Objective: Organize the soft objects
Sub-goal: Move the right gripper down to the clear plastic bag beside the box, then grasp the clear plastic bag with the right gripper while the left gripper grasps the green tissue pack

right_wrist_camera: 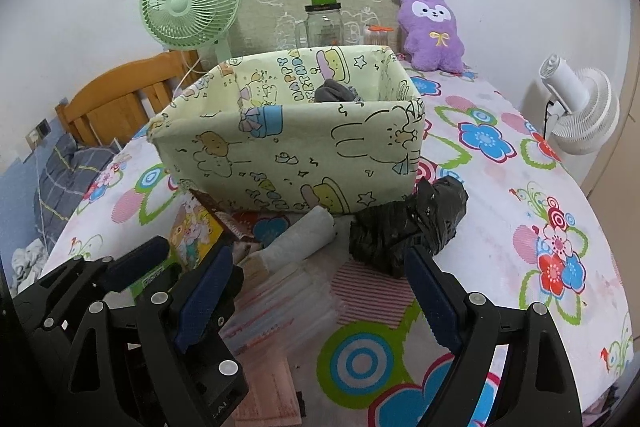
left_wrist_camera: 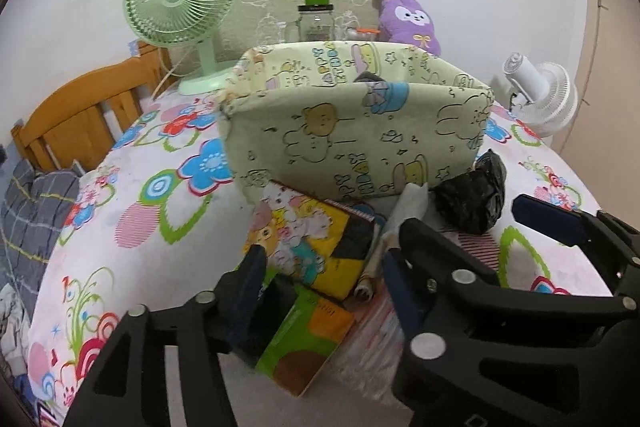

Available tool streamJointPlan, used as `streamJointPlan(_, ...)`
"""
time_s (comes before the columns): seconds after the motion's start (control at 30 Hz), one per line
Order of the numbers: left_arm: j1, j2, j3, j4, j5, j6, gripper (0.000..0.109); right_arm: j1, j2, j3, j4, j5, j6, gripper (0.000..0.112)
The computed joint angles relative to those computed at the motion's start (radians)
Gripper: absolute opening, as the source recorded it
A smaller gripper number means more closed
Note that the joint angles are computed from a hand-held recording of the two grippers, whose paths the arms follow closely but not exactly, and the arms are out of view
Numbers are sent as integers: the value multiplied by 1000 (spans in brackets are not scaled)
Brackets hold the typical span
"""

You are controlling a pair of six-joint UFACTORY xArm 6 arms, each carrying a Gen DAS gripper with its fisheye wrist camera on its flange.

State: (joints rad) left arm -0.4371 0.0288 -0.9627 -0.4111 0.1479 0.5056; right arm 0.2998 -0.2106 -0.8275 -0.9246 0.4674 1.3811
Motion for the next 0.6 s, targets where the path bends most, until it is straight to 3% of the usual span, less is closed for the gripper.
streamJointPlan(0.2, 26, -4, 28, 166, -10, -170, 69, 17, 5, 6, 29, 2, -18, 90)
streamJointPlan(0.33, 49, 3, 32, 294, -13, -289, 76, 23, 18, -1, 46, 8, -31, 90)
streamJointPlan(0.6, 70, 23, 29, 392, -30, -364, 88, 29, 47, -16, 91, 5, -54, 90)
